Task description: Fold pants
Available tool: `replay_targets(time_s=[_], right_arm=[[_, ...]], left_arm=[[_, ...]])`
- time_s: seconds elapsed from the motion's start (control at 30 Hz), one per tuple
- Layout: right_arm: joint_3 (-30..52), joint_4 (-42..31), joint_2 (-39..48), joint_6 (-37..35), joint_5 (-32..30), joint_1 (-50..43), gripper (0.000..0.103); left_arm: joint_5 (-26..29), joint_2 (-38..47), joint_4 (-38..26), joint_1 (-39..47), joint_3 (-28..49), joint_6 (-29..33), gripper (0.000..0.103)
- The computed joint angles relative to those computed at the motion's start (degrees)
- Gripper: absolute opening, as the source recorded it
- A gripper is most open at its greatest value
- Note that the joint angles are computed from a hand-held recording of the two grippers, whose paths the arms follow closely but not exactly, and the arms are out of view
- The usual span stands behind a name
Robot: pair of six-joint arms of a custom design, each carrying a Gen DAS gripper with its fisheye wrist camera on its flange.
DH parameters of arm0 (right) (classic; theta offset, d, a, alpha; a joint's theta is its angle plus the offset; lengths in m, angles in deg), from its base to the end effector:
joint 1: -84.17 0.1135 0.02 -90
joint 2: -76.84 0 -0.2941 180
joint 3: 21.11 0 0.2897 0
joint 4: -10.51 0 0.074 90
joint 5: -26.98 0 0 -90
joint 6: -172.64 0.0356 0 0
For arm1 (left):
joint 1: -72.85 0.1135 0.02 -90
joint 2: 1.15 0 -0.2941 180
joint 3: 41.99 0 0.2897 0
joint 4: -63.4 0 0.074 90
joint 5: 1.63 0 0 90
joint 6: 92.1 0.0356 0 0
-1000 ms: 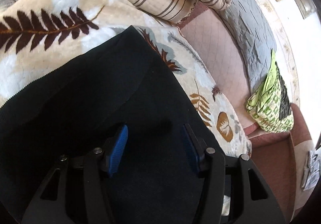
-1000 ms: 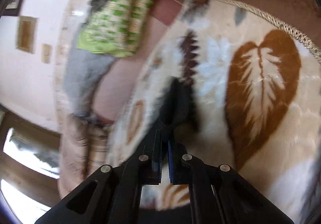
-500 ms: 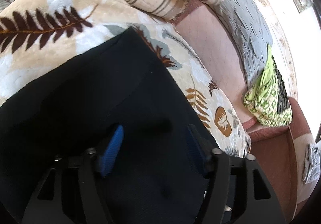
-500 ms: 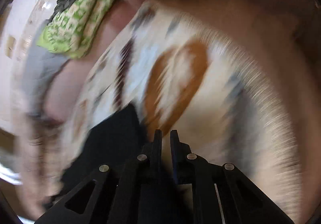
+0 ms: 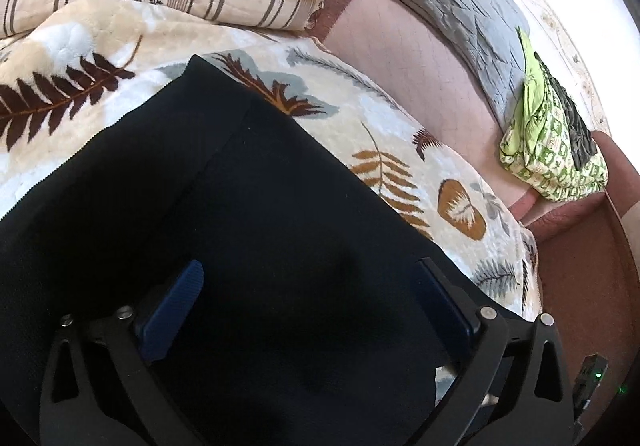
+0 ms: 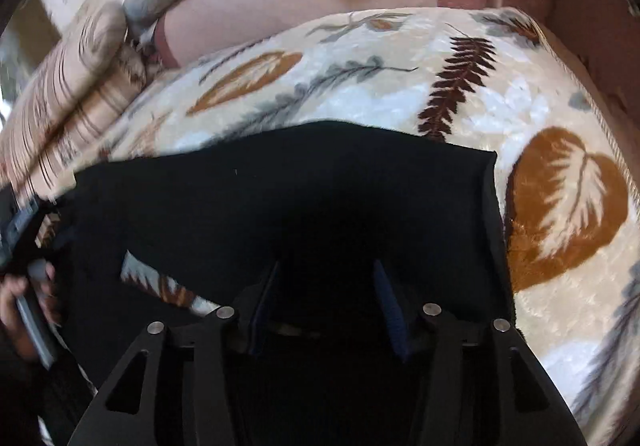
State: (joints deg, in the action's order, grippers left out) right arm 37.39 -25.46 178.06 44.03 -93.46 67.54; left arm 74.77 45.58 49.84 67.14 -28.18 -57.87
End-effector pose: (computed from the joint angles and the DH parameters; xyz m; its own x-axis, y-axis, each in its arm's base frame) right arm 0.3028 -0.0716 0.1028 -0.8287 -0.3140 -0.4633 -0.4679 0.8429 0.2658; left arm 0.1365 -0.0052 0.0915 -0.3526 -0.7724 -0.5283 -0.6328 0.6127 -0.4734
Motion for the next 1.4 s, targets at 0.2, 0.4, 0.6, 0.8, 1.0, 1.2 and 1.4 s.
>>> replay_targets(time_s=[0.2,0.4,0.6,0.8,1.0,1.2,1.4], right_arm=[[2.1,-5.85,1.53,-2.53,-2.46,0.6,0.088],[1.36,-4.95,1.72,-1.66,-5.52,0.04,0.1],[2.46,-6.2,2.94,-4.89,-5.61,-0.04,0.102],[-8.27,6.84,-9.23,-4.24,2.84,2.5,0.099],[-11.71,1.74,-22.38,-8.32,-9.29,-8.6,0.101],[-14.69,-3.24,-28.18,-12.34,-9.86,-14.13,0.101],[-19.33,-4.51,-31.18,-15.53,-6.39,-15.64,0.101]], left_arm=[[3.8,0.29,1.8,3.71,-0.58,0.66,0.103],[1.27,7.01,1.67,0.47,2.16,2.71,0.103],[-3.17,12.36,-2.66,-3.88,6.33,4.7,0.103],[-30.64,16.3,-24.04,-26.48,15.95,-5.07,0.103],[-41.59,19.67,-42.09,-43.15,20.74,-25.92,0.103],[-39.88,24.14,-47.24,-50.54,23.16,-36.54,0.103],[-36.54,29.55,-47.82,-55.52,25.38,-41.34,0.103]])
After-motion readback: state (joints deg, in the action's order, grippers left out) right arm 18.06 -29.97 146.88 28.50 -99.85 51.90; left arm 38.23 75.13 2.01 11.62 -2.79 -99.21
